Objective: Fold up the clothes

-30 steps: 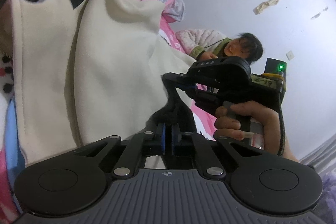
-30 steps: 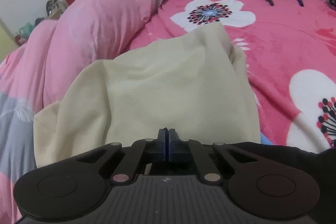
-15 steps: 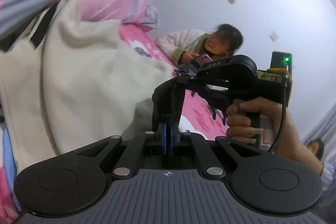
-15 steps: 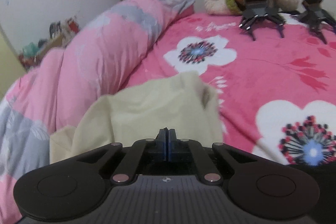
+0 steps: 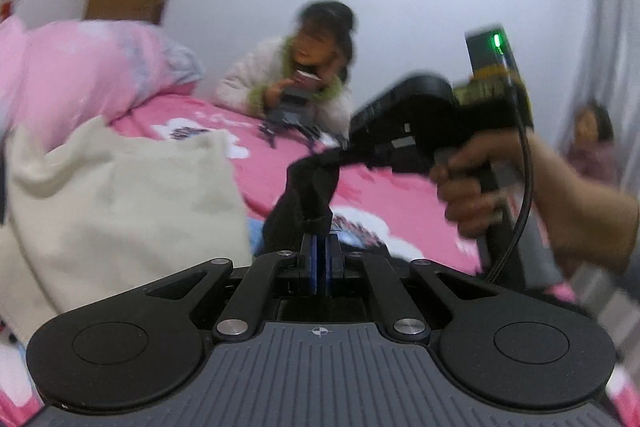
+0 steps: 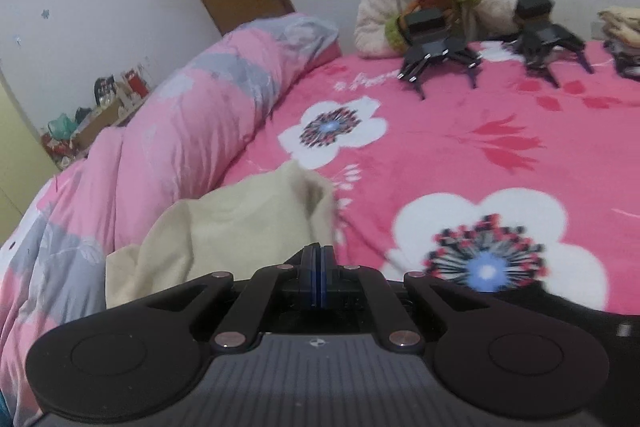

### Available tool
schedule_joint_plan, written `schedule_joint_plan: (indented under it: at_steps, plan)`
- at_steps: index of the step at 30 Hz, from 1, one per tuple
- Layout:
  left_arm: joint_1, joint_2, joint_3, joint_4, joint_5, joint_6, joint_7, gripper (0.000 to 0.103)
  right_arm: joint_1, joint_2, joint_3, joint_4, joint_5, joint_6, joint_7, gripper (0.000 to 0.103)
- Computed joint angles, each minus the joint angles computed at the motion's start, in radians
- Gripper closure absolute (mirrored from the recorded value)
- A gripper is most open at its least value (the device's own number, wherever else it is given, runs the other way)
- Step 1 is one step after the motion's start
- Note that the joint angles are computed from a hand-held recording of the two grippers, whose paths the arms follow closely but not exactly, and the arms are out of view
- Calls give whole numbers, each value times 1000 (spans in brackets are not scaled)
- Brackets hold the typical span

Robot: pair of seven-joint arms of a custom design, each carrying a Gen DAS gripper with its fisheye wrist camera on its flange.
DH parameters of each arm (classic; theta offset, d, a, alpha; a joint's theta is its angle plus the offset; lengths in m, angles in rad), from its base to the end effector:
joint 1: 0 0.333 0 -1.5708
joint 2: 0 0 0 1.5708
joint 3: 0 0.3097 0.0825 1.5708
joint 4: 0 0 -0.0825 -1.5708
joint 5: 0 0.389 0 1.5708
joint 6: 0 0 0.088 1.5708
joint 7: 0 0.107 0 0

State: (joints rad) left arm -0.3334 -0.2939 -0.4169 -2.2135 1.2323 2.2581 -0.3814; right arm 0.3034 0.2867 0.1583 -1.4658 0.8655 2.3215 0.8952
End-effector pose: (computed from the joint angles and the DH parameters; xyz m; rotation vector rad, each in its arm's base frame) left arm 0.3818 -0.3420 0.5325 -1.7948 1.0873 -0.9653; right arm 0.6242 0.3086 0.5839 -1.9629 0.9258 0.1221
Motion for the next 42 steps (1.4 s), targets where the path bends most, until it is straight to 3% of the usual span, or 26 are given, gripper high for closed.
schedule_joint_plan:
  at_steps: [8,13,14,16,17,20,22,26,29,32,34,37,39,42]
  plan:
    - [-50,143,10,116,-48,-2,268,101,-59,-1,-32,-53,10,-10,-37,101]
    - [-80,211,47,174,-201,17,462,100,-91,19,-52,-70,-21,-71,-22,99]
    - [-84,219,54,177,-242,20,505,96,-94,24,-57,-70,-40,-82,-16,96]
    - [-92,222,64,172,-318,37,577,86,-97,22,-68,-85,-79,-78,-10,79]
    - [-92,212,71,154,-347,66,596,78,-101,14,-69,-106,-80,-60,-23,64]
    - [-88,183,88,112,-449,134,657,64,-109,-9,-76,-159,-85,16,-72,61]
    - [-85,156,94,79,-497,196,684,63,-114,-26,-77,-193,-66,79,-82,61]
    - [-48,98,77,25,-427,263,561,63,-142,-58,-53,-226,38,62,-206,61]
    - [0,61,52,11,-316,225,373,67,-151,-120,-33,-293,157,-8,-444,61]
    - [39,84,65,25,-246,215,305,73,-115,-139,-41,-320,152,-61,-483,63]
    - [56,146,90,63,-230,217,356,74,-79,-140,-44,-345,108,-15,-431,63]
    - [47,230,126,114,-370,169,556,73,-35,-164,-48,-436,47,171,-422,64]
    - [41,211,129,82,-332,181,561,72,-20,-179,-51,-495,24,286,-428,65]
    - [29,179,123,71,-359,141,572,72,-43,-211,-70,-550,82,334,-471,65]
